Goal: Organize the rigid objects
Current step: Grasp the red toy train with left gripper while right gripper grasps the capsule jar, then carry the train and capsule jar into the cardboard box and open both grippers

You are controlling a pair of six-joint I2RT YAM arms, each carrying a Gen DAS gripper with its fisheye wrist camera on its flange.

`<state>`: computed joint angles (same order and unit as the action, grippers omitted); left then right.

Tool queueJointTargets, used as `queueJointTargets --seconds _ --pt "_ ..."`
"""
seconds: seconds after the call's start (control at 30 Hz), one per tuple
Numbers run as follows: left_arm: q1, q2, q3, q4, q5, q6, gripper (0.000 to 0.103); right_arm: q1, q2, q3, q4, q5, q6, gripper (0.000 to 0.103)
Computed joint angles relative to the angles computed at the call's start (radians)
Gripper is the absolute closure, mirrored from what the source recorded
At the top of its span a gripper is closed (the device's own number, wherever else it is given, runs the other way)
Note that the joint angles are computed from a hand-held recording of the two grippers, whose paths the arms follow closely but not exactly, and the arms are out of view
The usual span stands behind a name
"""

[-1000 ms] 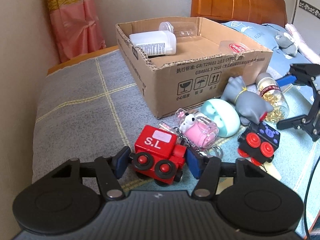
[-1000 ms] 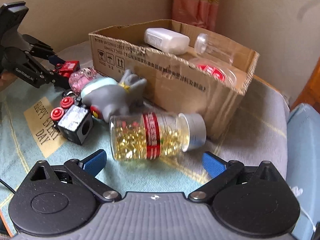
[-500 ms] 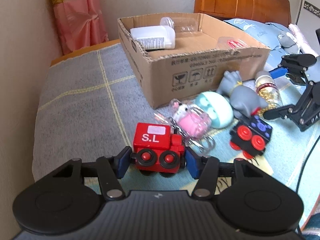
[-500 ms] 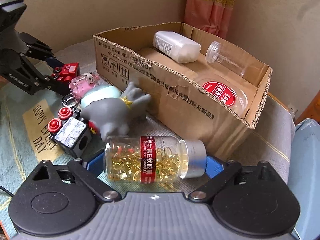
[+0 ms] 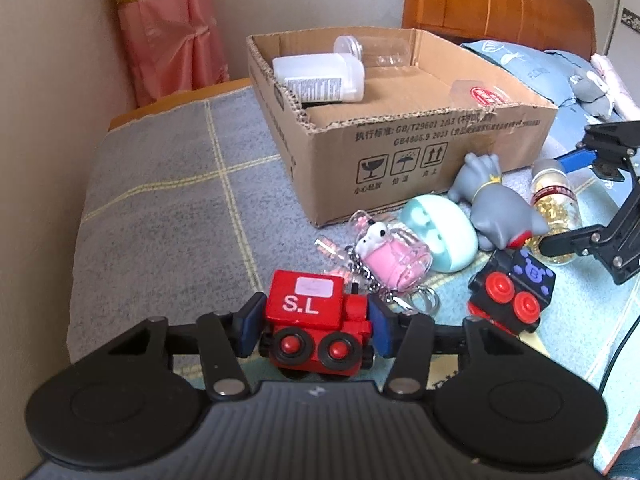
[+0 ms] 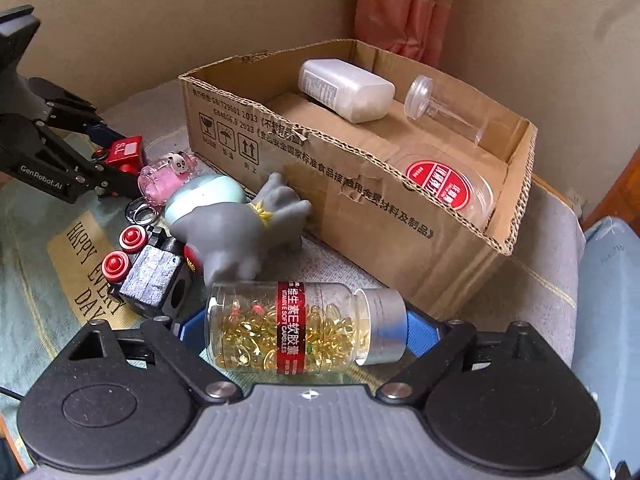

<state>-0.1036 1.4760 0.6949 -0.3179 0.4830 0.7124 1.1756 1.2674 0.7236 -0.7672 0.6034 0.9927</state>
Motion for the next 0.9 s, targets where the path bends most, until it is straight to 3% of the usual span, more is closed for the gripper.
queueJointTargets --seconds 0.17,0.57,0.9 --pt "0.012 -0.059 0.021 -0.099 -0.031 0.006 0.053 0.011 -0.032 0.021 -0.049 -0.018 0.045 0.007" --pt "-0.013 -0.23 0.115 -0.309 0.042 0.0 0.053 0.111 -0.085 0.167 -0.291 0.049 0.108 0.007" --pt "-0.208 -0.197 0.249 -0.27 0.012 -0.135 0.053 0.076 -0.136 0.302 -0.429 0.147 0.026 0.008"
